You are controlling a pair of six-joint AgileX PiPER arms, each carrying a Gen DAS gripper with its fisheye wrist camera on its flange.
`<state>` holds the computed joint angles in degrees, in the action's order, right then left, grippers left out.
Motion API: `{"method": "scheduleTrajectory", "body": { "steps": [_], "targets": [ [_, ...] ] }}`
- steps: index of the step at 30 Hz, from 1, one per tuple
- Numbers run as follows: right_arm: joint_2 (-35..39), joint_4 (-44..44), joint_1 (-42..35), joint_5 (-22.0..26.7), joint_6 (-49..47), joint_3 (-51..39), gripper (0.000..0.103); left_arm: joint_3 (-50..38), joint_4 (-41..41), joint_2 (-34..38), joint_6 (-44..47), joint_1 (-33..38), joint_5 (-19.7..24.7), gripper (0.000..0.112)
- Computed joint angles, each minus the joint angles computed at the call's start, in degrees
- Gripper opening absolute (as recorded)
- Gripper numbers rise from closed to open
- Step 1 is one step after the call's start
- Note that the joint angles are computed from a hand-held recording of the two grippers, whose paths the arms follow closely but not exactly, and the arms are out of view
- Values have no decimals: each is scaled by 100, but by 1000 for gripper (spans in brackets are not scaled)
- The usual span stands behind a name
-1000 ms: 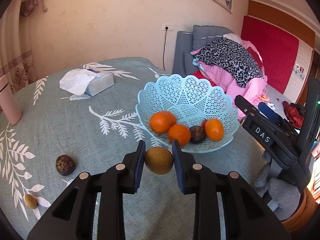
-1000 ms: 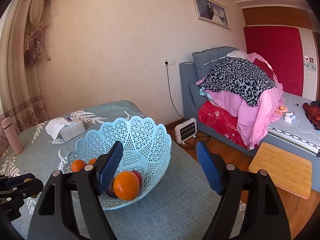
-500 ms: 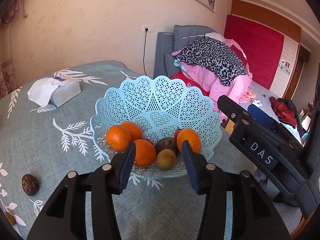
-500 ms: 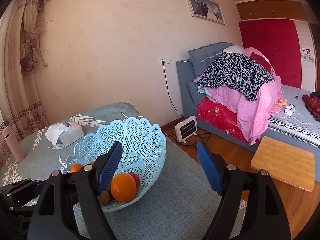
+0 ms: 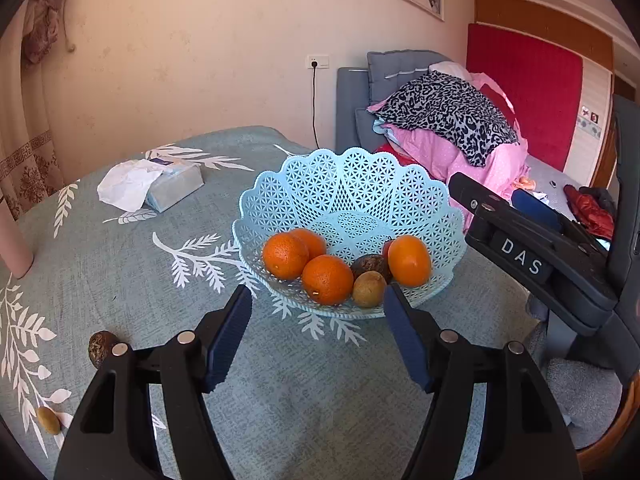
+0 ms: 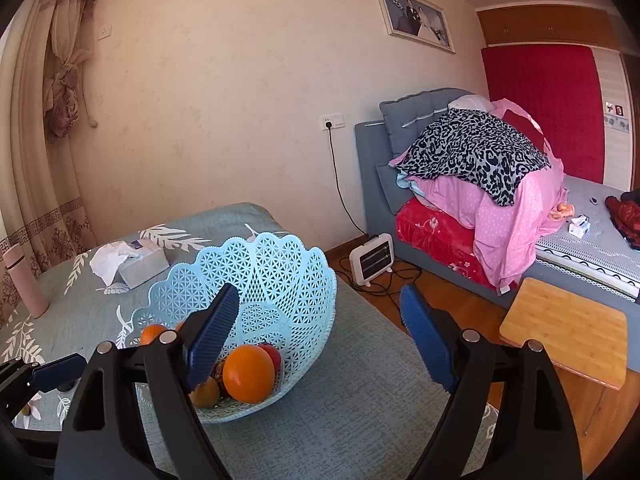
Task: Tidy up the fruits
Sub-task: 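Carry the kiwi into the basket and open the left tool, then move the left tool back to the table and grasp another kiwi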
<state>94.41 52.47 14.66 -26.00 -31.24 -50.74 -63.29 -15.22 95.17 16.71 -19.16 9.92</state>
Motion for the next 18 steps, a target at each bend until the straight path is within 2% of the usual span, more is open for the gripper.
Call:
{"method": "scheduleTrajectory", "body": {
  "steps": [4, 8, 12, 16, 18],
  "targets": [
    [5, 34, 17, -4, -52, -4, 84, 297, 123, -218, -94, 61, -155, 70],
    [18, 62, 36, -22, -93, -11, 84, 522, 975, -412, -928, 98, -271, 73],
    [16, 91, 40, -16, -132, -12, 84, 716, 1237, -586, -1224, 210, -355, 73],
    [17, 92, 37, -10, -139, -14, 84, 857, 2163, -703, -2163, 325, -382, 73],
    [19, 93, 40, -20, -139, -12, 84, 929, 2174, -764, -2210, 403, -371, 73]
  ]
}}
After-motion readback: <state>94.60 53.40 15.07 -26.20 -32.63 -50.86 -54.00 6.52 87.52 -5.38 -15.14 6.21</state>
